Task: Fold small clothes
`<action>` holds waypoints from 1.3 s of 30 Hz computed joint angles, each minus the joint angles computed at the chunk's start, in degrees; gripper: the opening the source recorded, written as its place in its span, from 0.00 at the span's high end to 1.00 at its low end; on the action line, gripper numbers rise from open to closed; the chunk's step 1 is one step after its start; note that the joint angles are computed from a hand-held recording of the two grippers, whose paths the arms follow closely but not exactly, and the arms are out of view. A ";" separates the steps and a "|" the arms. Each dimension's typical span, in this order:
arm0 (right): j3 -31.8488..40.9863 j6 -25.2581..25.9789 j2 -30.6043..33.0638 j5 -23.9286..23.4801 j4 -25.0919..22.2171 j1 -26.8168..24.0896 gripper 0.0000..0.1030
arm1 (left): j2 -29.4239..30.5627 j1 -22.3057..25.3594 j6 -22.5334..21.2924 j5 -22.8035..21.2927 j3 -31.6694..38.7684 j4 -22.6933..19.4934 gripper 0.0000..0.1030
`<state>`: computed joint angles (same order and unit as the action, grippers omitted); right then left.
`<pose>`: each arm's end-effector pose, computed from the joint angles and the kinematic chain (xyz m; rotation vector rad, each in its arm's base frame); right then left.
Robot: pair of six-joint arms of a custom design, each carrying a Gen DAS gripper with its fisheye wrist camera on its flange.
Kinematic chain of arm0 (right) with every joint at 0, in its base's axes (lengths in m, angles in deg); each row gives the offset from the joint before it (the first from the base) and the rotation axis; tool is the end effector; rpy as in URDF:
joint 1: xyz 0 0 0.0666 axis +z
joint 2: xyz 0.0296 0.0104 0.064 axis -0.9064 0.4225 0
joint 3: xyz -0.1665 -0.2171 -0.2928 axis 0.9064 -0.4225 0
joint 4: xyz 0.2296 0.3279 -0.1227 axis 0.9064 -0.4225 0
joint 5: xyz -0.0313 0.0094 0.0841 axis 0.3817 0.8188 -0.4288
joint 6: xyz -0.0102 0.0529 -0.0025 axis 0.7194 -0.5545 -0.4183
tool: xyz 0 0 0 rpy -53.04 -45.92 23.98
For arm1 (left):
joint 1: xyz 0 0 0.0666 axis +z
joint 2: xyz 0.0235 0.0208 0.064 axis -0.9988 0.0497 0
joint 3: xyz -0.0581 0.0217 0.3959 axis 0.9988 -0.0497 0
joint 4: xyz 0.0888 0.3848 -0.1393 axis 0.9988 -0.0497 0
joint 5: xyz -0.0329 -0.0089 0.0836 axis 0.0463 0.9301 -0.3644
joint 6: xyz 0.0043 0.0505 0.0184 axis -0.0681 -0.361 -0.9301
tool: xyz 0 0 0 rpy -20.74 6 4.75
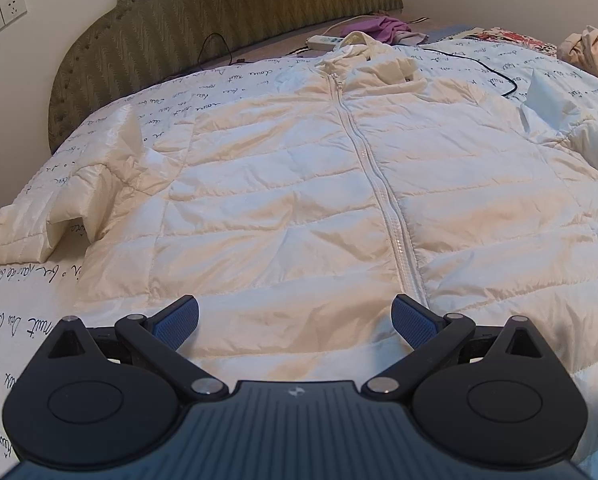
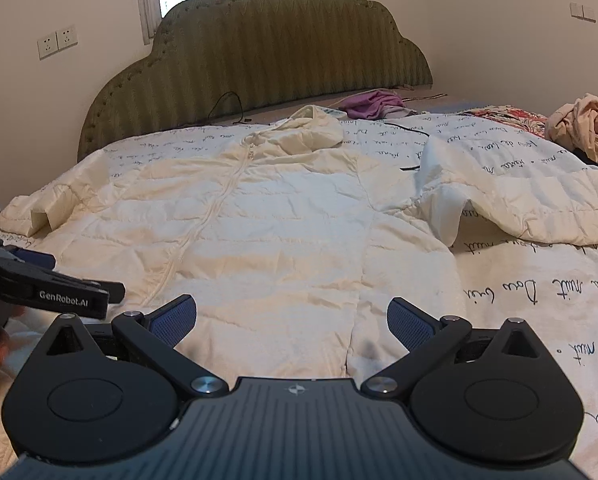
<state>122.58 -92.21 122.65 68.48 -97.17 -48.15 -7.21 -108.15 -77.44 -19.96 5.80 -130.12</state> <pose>0.3894 0.1136 0.3312 -0.0331 2.1419 0.1797 0.4447 -0.1600 0.3965 0.2308 2.3629 0.1589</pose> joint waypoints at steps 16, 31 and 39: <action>-0.40 -4.29 -1.78 0.09 0.30 -4.29 0.00 | 0.01 -0.75 0.15 3.07 -0.21 2.26 0.00; 3.02 -34.58 14.09 -5.18 16.08 -32.71 0.17 | 0.04 -2.06 -2.75 2.87 -6.17 12.21 0.00; 5.53 -48.17 22.12 -8.74 26.98 -37.61 0.35 | -0.45 -3.09 -3.27 0.66 -9.37 17.81 0.00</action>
